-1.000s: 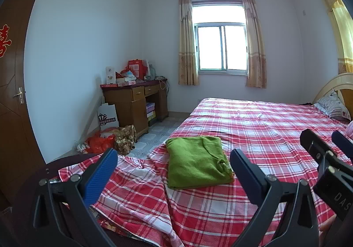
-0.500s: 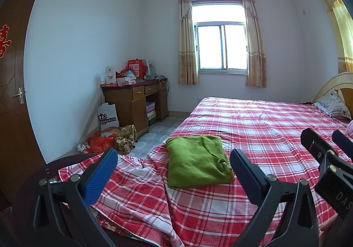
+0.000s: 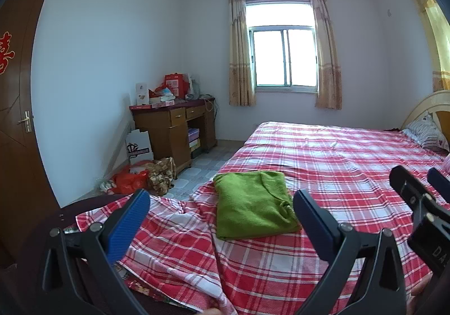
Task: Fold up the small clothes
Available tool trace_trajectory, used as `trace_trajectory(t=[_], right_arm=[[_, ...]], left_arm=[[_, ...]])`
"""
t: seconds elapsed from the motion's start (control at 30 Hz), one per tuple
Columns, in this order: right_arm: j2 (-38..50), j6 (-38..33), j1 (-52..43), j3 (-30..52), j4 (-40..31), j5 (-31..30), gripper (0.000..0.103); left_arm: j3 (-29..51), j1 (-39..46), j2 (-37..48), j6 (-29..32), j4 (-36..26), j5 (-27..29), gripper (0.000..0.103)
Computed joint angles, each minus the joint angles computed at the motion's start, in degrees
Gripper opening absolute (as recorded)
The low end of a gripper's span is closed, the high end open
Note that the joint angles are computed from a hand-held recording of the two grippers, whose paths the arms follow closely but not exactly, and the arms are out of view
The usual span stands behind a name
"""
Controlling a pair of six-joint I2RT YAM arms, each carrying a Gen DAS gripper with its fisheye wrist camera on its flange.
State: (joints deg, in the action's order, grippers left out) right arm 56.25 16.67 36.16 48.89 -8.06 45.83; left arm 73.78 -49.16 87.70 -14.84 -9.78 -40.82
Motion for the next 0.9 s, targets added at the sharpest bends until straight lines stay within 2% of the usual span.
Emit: trace_trajectory(t=[0.33, 0.67, 0.9], right_arm=[[0.60, 1.29, -0.62, -0.37, -0.48, -0.67, 0.095], [1.97, 2.67, -1.05, -0.13, -1.20, -1.24, 0.095], [2.41, 3.46, -1.17, 0.07, -1.74, -1.75, 0.095]], left_arm=[[3.44, 1.45, 2.48, -2.42, -5.61, -0.83, 0.103], [4.04, 3.54, 3.15, -5.19, -7.55, 4.18, 0.103], [4.84, 2.91, 4.05, -4.55, -8.10, 1.93, 0.103]])
